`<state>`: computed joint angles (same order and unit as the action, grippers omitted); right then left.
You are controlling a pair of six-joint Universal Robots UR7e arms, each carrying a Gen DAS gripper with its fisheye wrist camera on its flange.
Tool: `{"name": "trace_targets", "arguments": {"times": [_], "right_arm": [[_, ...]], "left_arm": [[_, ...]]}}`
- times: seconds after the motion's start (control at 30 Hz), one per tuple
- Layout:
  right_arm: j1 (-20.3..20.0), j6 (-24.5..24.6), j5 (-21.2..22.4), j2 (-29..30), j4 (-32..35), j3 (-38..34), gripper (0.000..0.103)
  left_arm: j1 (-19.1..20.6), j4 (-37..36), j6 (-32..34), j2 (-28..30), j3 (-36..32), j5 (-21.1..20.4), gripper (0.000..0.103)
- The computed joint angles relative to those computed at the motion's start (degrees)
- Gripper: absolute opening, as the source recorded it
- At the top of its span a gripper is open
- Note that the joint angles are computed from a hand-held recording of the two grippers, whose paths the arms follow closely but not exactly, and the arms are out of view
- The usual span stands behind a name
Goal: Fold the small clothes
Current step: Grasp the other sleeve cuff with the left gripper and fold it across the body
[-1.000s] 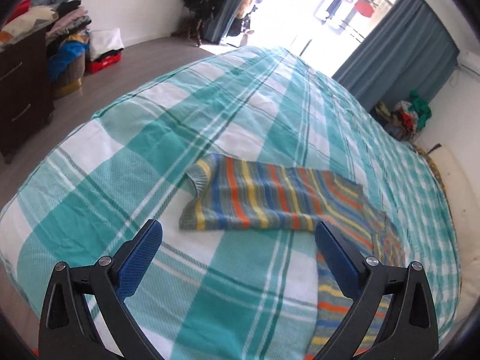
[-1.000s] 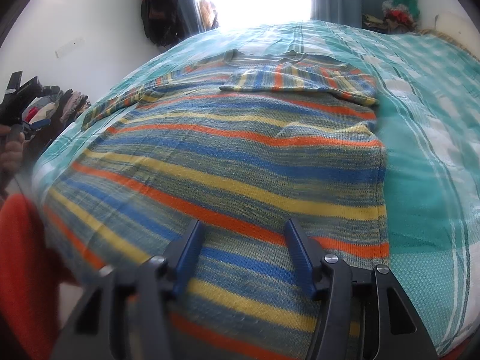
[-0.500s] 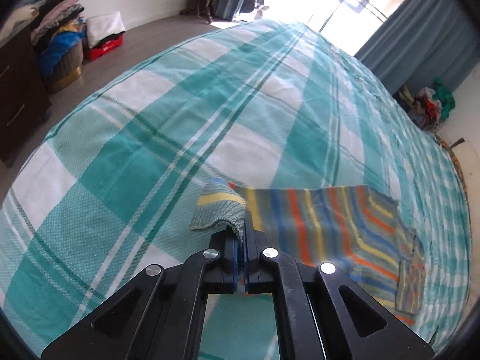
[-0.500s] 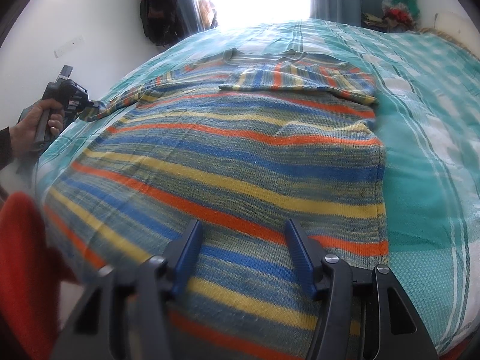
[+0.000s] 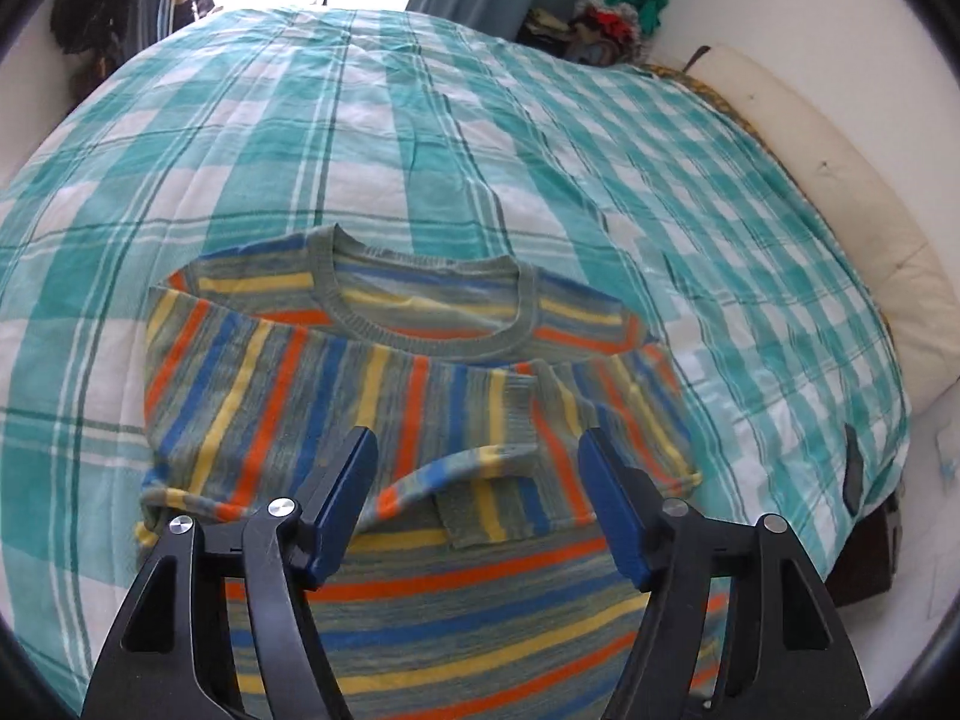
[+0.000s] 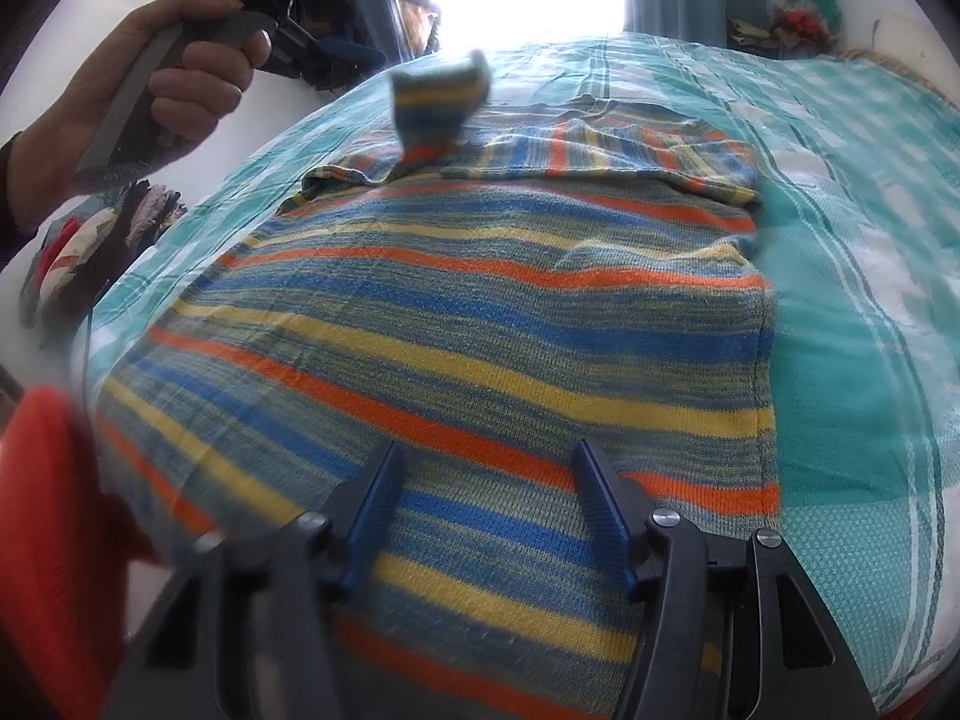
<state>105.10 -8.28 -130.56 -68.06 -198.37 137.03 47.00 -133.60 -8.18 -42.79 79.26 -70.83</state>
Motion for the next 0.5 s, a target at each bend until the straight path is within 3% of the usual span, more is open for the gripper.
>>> {"name": "trace_targets", "arguments": {"times": [0.1, 0.17, 0.27, 0.5], "right_arm": [[-0.1, -0.1, 0.6, -0.4, -0.2, 0.4, 0.059], [-0.4, -0.3, 1.3, -0.8, -0.2, 0.7, 0.059], [-0.6, -0.5, 1.7, -1.0, 0.2, 0.7, 0.060], [-0.3, -0.8, 0.7, -0.3, -0.3, 0.4, 0.060]], "left_arm": [[1.3, -3.8, -3.4, -3.5, 5.0, 3.4, 0.071], [2.7, -3.4, -7.8, -4.6, 5.1, 8.4, 0.069], [5.7, -1.5, -13.5, -5.6, 3.6, 11.0, 0.067], [9.4, 6.3, -11.8, -2.4, -1.2, 5.0, 0.066]]}}
